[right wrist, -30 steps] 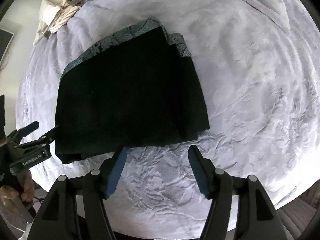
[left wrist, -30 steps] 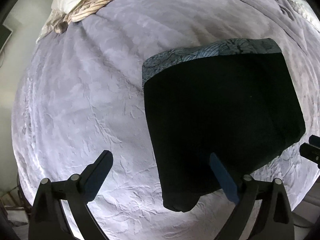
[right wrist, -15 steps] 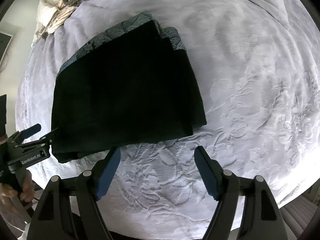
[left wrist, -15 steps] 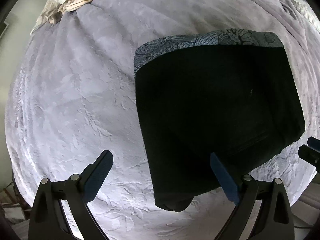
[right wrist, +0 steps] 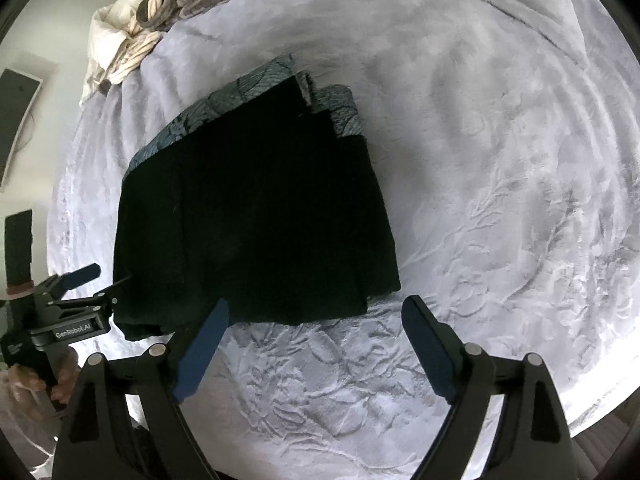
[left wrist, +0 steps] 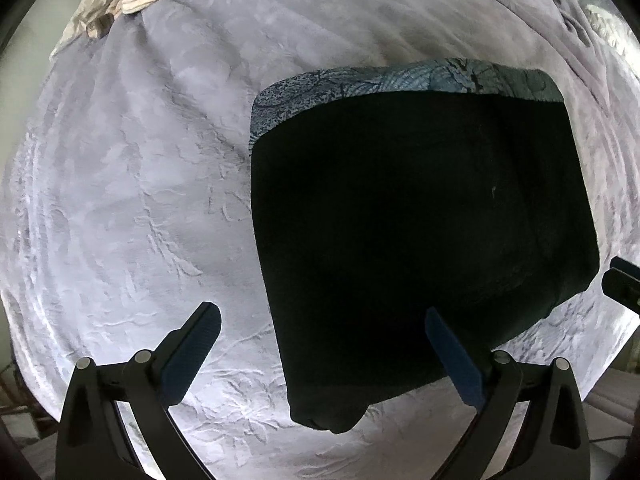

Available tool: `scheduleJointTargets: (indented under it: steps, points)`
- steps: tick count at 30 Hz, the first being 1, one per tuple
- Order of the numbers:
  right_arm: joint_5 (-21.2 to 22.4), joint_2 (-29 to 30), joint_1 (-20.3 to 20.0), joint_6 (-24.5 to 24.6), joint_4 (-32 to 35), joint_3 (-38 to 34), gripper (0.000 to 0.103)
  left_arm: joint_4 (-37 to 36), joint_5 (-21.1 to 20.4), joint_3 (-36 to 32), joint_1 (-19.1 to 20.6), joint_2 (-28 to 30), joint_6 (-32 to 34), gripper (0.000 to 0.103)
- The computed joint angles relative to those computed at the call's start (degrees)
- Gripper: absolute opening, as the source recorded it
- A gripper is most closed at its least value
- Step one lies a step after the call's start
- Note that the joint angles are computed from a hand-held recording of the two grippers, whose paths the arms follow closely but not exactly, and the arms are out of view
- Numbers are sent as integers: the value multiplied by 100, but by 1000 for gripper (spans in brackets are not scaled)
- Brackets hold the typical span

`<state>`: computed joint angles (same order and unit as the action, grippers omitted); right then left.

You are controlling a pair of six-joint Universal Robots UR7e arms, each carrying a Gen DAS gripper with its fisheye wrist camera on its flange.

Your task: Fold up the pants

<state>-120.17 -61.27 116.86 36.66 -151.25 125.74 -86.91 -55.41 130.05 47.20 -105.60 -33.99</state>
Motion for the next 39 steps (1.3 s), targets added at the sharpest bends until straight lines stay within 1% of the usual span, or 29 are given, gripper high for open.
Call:
scheduleJointTargets:
  steps: [7, 12, 17, 27, 33, 39]
  points:
    - [114, -117, -265, -105, 14, 57, 90, -413, -125, -284, 572, 257, 369, 102]
    - [204, -132, -405, -211, 1, 85, 91, -655, -140, -408, 825, 430, 620, 102]
    - [260, -101, -465, -294, 13, 75, 91, -865, -125, -476, 1025, 569, 855, 102]
    - [432, 12, -626, -582, 36, -55, 91, -1218, -236, -495, 1195, 778, 1096, 102]
    - [466, 40, -730, -732, -2, -92, 91, -1472, -351, -433, 1198, 941, 1156, 102]
    - [621, 65, -880, -878, -118, -98, 91, -1680, -450, -379, 1190, 1044, 1185, 102]
